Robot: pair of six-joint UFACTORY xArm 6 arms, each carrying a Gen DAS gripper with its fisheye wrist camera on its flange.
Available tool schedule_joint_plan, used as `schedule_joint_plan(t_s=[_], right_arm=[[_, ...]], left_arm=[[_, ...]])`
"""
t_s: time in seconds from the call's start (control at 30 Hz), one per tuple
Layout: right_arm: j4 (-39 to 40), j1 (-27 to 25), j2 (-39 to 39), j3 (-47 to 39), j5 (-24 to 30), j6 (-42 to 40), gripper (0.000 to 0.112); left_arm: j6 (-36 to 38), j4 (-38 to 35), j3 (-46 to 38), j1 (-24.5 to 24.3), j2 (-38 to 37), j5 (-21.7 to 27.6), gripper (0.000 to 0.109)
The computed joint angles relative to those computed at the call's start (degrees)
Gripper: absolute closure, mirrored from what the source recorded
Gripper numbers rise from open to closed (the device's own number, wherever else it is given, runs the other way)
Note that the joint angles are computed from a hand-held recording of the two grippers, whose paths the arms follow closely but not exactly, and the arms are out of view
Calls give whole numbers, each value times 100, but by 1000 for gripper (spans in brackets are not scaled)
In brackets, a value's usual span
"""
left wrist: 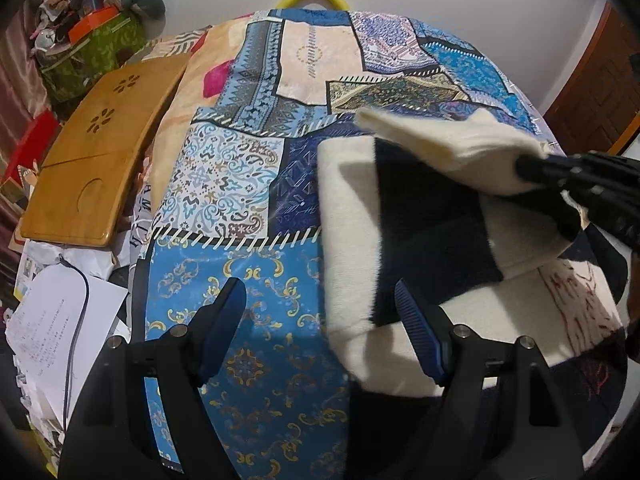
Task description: Fold small clothes
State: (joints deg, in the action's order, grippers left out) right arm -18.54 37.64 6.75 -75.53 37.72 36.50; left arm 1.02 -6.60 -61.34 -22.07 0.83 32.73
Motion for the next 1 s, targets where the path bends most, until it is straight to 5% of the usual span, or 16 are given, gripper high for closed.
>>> schedule_joint_plan(t_s=[0.53, 1.0], right_arm=[[-627, -423, -1771, 1450, -689, 1319, 106], [-41, -831, -3097, 2953, -773, 1459, 105]], left_arm=[[-401, 517, -38, -411, -336, 93, 32], [-555, 695, -122, -632, -362, 185, 32]])
